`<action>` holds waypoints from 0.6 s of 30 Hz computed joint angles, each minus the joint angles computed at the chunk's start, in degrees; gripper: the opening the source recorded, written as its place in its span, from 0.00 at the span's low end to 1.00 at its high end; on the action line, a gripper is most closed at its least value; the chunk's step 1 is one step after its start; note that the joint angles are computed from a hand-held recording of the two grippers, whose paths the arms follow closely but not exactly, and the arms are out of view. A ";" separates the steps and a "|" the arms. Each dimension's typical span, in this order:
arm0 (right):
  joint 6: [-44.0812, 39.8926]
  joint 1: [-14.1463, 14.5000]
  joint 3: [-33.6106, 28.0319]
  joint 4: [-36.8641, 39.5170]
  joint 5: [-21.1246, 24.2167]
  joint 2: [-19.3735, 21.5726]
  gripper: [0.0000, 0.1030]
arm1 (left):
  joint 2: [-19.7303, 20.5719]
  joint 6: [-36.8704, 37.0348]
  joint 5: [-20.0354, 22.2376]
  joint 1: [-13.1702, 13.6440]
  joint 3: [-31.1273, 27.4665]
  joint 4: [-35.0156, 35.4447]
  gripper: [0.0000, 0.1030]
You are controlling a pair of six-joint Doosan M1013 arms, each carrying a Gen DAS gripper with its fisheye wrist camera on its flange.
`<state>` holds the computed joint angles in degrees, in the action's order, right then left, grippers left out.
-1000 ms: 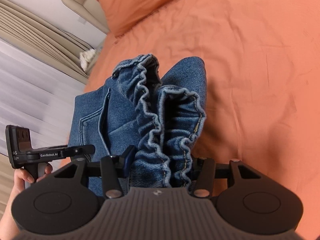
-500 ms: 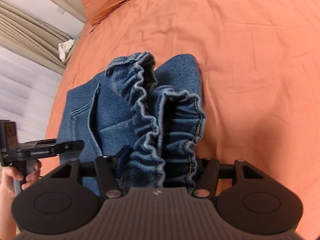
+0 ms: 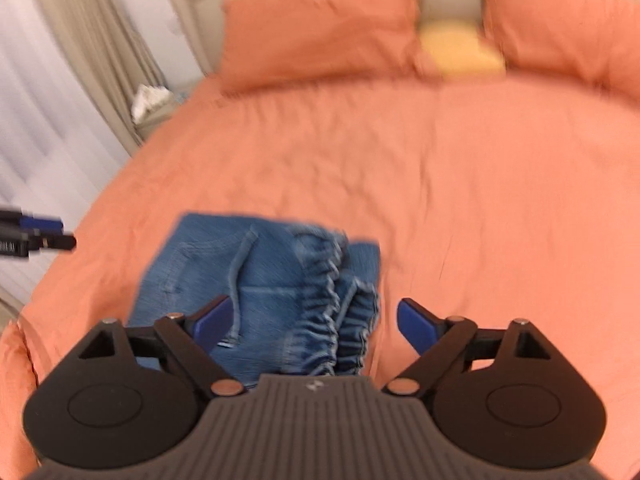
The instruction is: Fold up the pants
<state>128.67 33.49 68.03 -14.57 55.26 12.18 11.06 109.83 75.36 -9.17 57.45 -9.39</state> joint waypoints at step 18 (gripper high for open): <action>30.80 22.85 15.38 -46.93 1.27 -14.89 0.95 | -27.01 -35.43 -28.63 -19.30 28.74 36.96 0.92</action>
